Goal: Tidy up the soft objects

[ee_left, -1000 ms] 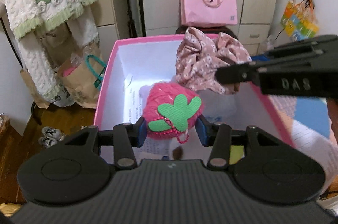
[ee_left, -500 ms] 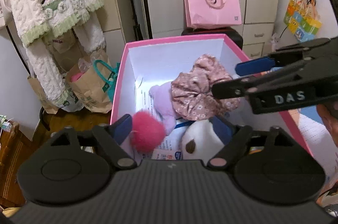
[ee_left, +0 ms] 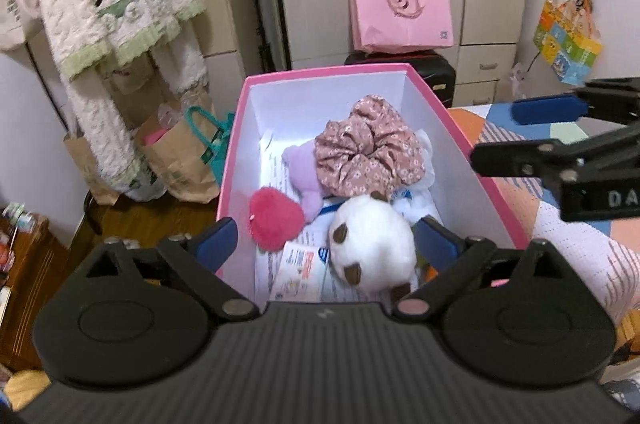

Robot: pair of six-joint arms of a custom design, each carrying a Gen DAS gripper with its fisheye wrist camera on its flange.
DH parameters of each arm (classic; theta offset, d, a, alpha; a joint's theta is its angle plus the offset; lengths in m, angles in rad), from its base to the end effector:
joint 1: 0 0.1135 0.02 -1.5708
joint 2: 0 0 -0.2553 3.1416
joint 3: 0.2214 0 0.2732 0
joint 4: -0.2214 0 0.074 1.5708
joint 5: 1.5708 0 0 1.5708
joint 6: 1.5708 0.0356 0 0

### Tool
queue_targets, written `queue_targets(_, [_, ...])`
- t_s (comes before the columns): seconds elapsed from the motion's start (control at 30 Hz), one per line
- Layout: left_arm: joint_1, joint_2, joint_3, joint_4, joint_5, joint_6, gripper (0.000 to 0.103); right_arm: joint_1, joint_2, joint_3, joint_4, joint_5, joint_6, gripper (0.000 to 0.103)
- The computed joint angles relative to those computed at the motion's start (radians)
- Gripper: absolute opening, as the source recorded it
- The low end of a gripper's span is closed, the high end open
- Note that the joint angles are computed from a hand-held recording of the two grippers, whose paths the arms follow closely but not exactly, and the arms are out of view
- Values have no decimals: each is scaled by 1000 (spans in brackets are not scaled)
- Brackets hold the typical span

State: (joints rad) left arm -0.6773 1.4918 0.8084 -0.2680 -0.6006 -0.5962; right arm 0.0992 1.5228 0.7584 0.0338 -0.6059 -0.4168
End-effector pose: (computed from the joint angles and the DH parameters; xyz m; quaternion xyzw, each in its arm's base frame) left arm 0.2498 -0.1751 0.1621 -0.0532 0.9127 0.0534 0.4016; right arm 0.3150 0.0517 0.1584 -0.3400 0.8116 0.2074 0.4275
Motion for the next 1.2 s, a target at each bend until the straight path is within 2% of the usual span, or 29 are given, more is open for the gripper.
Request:
queue_targets(0.07, [-21,-13,17,-66,-11,-37,97,-10,-53,-35,-6,4,-3,77])
queue_targets(0.13, [-57,-38,6,-88,-48,-67,97,-25,-106,-78,2,6,-6,89])
queue_targets(0.17, [-76,-53,-2,-94,-64,-80,97,-31,-135,-102,6,8,-8,91])
queue_targets(0.33, [-165,-93,-6,-157,-127,-154,97,-37,-272,-190,-35,64,-30,96])
queue_targets(0.47, [-241,-78,43,-274,-191,-230,97,-58,-384,-253,-66,103,-44,100])
queue_targets(0.67, [-334,-75,78,-382,-255,-322,97,-92,-598,-332,-174,166,-93,101])
queue_targets(0.77, [-363,-90,75,-404,-253,-376,97,-126,-703,-369,-217,178,-98,101])
queue_targets(0.93, [-418,-91,60,-412,-288,-459,97,-232,-792,-410,-277,118,-106,102])
queue_targets(1.2, [-467,-11,62,-362,-350,-518,97,-272,-928,-541,-232,190,-77,102])
